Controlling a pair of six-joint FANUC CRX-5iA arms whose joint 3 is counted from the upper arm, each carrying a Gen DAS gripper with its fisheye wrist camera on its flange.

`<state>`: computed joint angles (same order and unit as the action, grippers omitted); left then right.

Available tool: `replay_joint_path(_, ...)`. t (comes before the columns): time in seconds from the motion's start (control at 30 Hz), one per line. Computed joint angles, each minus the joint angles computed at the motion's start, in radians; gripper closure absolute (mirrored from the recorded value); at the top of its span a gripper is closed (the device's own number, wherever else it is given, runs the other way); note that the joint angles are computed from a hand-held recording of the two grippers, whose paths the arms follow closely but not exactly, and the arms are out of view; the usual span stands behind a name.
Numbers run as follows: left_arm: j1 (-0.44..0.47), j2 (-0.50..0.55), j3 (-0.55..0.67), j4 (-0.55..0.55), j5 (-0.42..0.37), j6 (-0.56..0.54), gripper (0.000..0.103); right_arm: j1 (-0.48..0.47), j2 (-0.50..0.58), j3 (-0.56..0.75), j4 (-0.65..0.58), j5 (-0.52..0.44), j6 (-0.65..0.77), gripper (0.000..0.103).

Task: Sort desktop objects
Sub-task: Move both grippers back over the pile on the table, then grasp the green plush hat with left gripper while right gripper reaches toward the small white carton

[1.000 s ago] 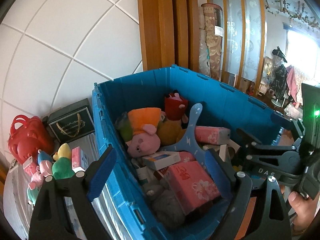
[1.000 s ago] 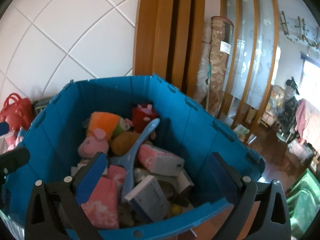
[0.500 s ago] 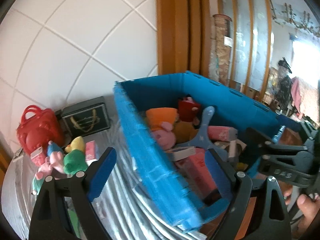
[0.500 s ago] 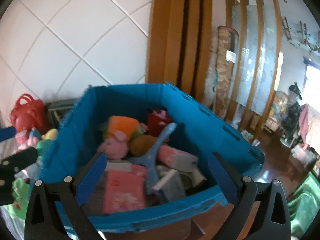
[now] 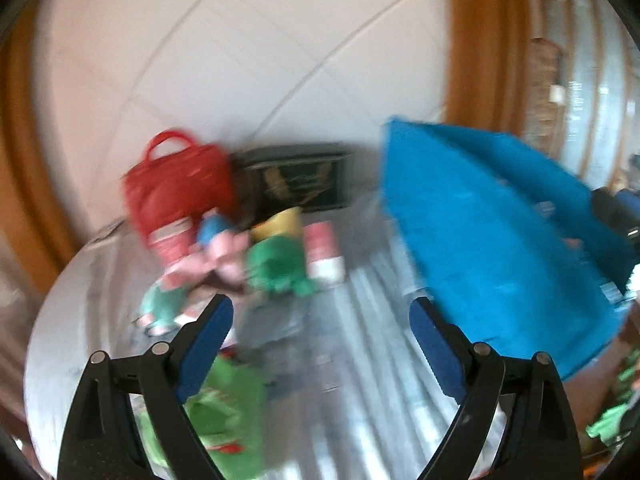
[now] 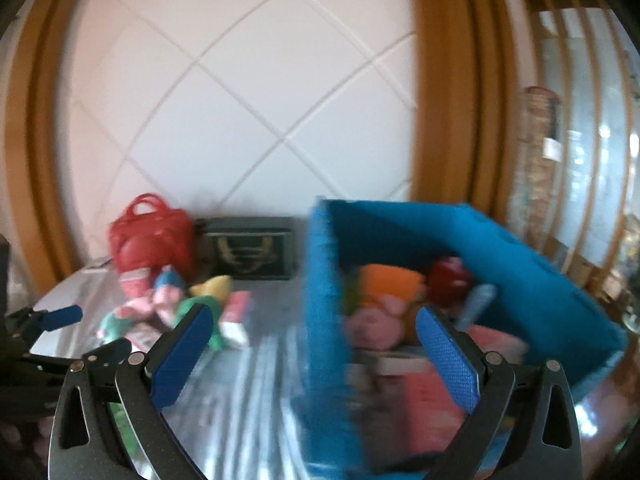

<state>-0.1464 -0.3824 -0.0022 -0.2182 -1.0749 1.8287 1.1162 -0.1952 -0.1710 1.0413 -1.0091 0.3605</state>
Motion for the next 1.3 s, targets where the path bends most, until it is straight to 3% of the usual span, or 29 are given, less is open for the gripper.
replay_joint_path(0.2, 0.266, -0.086, -0.166, 0.072, -0.032, -0.098, 0.012, -0.004, 0.13, 0.082, -0.123, 0.096, 0.092, 0.0)
replay_joint_path(0.3, 0.364, -0.111, -0.259, 0.094, -0.052, -0.115, 0.012, -0.016, 0.189, 0.125, -0.244, 0.128, 0.167, 0.0)
replay_joint_path(0.5, 0.472, -0.095, -0.401, 0.127, -0.05, -0.077, 0.012, -0.041, 0.315, 0.217, -0.506, 0.115, 0.385, 0.0)
replay_joint_path(0.63, 0.483, -0.047, -0.451, 0.125, -0.03, -0.018, 0.013, -0.058, 0.377, 0.27, -0.641, 0.084, 0.503, 0.0)
replay_joint_path(0.7, 0.497, -0.048, -0.48, 0.16, 0.0, -0.041, 0.044, -0.065, 0.4, 0.292, -0.687, 0.073, 0.55, 0.0)
replay_joint_path(0.73, 0.488, -0.052, -0.477, 0.157, 0.004, -0.04, 0.052, -0.068, 0.41, 0.3, -0.704, 0.073, 0.568, 0.0)
replay_joint_path(0.77, 0.48, -0.062, -0.473, 0.15, 0.007, -0.037, 0.073, -0.071, 0.42, 0.309, -0.724, 0.071, 0.588, 0.0)
replay_joint_path(0.8, 0.48, -0.077, -0.469, 0.153, 0.006, -0.042, 0.084, -0.073, 0.431, 0.322, -0.749, 0.068, 0.615, 0.0)
replay_joint_path(0.9, 0.501, -0.138, -0.453, 0.142, -0.013, -0.041, 0.089, -0.075, 0.461, 0.355, -0.81, 0.076, 0.685, 0.0)
replay_joint_path(1.07, 0.562, -0.24, -0.39, 0.031, -0.081, 0.013, 0.09, -0.065, 0.51, 0.43, -0.905, 0.082, 0.788, 0.0)
replay_joint_path(1.2, 0.641, -0.279, -0.376, -0.055, -0.124, 0.006, 0.09, -0.059, 0.579, 0.523, -0.989, 0.048, 0.861, 0.0)
replay_joint_path(1.3, 0.748, -0.29, -0.43, -0.018, -0.119, -0.059, 0.09, -0.056, 0.635, 0.596, -1.057, -0.002, 0.897, 0.0)
